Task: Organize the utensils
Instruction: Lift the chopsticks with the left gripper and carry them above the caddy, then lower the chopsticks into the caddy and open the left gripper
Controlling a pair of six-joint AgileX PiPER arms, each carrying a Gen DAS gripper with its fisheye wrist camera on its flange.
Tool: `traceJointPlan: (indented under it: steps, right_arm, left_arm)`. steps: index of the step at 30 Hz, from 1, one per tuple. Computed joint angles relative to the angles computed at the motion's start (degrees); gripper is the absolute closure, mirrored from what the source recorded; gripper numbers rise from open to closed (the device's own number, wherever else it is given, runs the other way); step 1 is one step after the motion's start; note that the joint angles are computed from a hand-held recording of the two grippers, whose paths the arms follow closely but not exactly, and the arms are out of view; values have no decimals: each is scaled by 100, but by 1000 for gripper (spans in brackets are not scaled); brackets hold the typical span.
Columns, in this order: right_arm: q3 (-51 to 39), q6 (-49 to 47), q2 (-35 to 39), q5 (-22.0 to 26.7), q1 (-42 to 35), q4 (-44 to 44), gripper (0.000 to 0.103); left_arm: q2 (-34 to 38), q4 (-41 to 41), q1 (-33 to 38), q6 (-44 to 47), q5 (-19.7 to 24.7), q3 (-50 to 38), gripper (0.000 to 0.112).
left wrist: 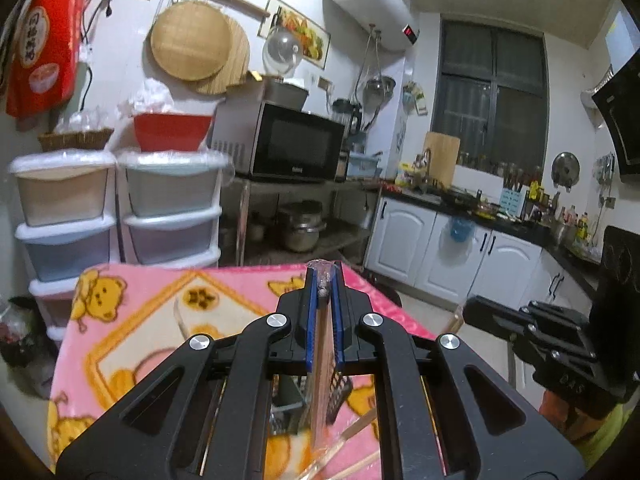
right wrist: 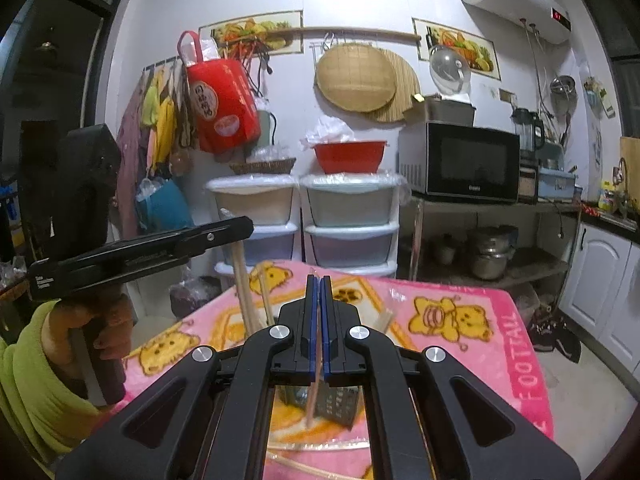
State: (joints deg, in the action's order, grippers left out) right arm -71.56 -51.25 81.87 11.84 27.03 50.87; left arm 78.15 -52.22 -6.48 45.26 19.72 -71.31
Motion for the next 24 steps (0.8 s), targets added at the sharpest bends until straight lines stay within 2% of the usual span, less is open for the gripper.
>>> traceJointPlan:
  steps: [5,11,20,24]
  right_arm:
    - [-285,-139,60,73,-30,139,101]
    - [-732,315,226,50,7,-346,101]
    - [-1394,722,589,100,-137,-647,101]
    - [-1645,1061,756,112,-194,-946,101]
  left_arm:
    - [131,133,-37,-146,-112,-375,108]
    - [305,379,-20,-396,-263,-725,108]
    - [758,1398,-71,-1342,-572,-1159,108]
    - [926,1333,-23,-1342,-635,-1219,108]
